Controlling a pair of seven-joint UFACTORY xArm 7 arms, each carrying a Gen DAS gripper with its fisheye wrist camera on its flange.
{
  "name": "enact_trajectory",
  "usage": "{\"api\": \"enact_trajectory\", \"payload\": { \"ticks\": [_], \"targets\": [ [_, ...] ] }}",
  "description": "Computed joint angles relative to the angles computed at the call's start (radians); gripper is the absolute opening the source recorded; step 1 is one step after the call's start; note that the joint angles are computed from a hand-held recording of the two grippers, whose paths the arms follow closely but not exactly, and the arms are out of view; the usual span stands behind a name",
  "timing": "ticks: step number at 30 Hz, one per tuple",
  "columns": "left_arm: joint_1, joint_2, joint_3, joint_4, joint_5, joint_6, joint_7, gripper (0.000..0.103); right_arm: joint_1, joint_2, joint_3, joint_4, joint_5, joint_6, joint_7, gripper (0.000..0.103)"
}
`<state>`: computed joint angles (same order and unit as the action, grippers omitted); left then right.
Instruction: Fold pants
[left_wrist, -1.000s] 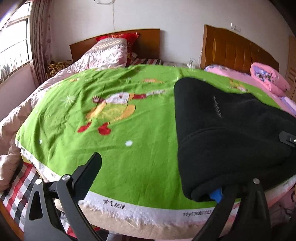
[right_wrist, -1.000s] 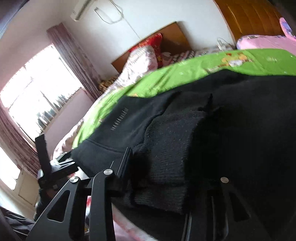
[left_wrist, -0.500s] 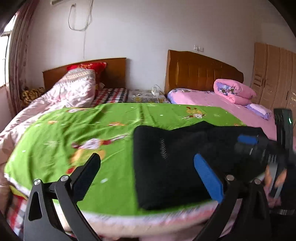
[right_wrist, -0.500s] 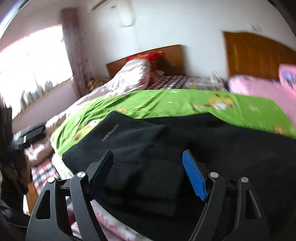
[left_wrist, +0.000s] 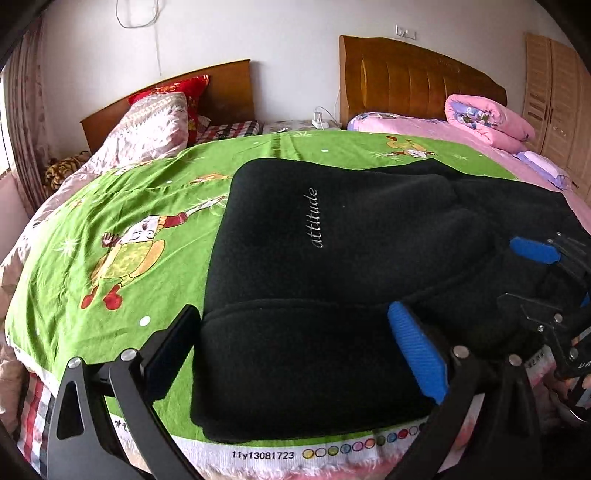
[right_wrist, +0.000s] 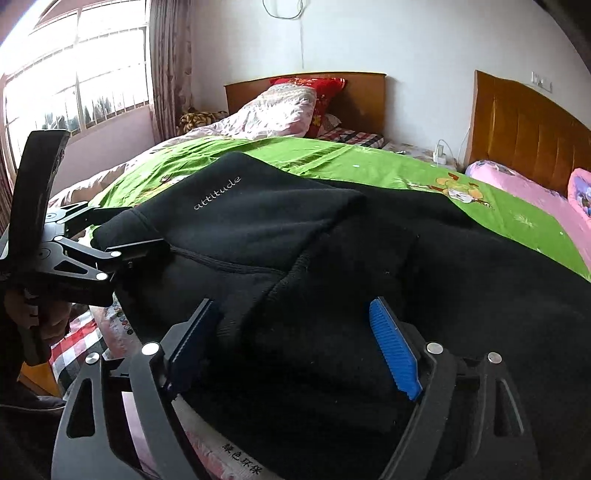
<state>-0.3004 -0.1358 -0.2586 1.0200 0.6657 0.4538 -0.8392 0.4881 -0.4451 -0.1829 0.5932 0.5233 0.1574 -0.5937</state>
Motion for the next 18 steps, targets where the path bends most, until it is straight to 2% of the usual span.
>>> {"api": "enact_trajectory", "payload": {
  "ticks": [4, 9, 12, 15, 16, 18],
  "targets": [
    [0.002, -0.011, -0.009, -0.005, 0.03, 0.015, -0.03, 0.102, -0.031, -0.017, 0.021, -0.003, -0.025, 0.034, 0.029, 0.081],
    [-0.001, -0.016, -0.015, 0.012, 0.048, 0.057, -0.006, 0.102, -0.079, -0.032, 0.015, 0.058, -0.033, 0.206, 0.04, 0.09],
    [-0.003, -0.015, -0.017, 0.016, 0.061, 0.064, -0.008, 0.102, -0.078, -0.021, 0.001, 0.097, 0.026, 0.214, -0.005, 0.09],
    [-0.004, -0.018, -0.005, 0.003, 0.032, 0.042, -0.003, 0.102, -0.084, 0.047, 0.018, 0.182, 0.048, 0.178, -0.045, 0.091],
    [-0.003, -0.019, -0.005, 0.002, 0.027, 0.041, 0.001, 0.102, -0.065, 0.087, 0.004, 0.227, 0.073, 0.184, -0.091, 0.091],
    [-0.001, -0.02, -0.01, 0.004, 0.031, 0.049, -0.002, 0.102, -0.057, 0.194, -0.013, 0.342, 0.115, 0.258, -0.149, 0.091]
  ]
}}
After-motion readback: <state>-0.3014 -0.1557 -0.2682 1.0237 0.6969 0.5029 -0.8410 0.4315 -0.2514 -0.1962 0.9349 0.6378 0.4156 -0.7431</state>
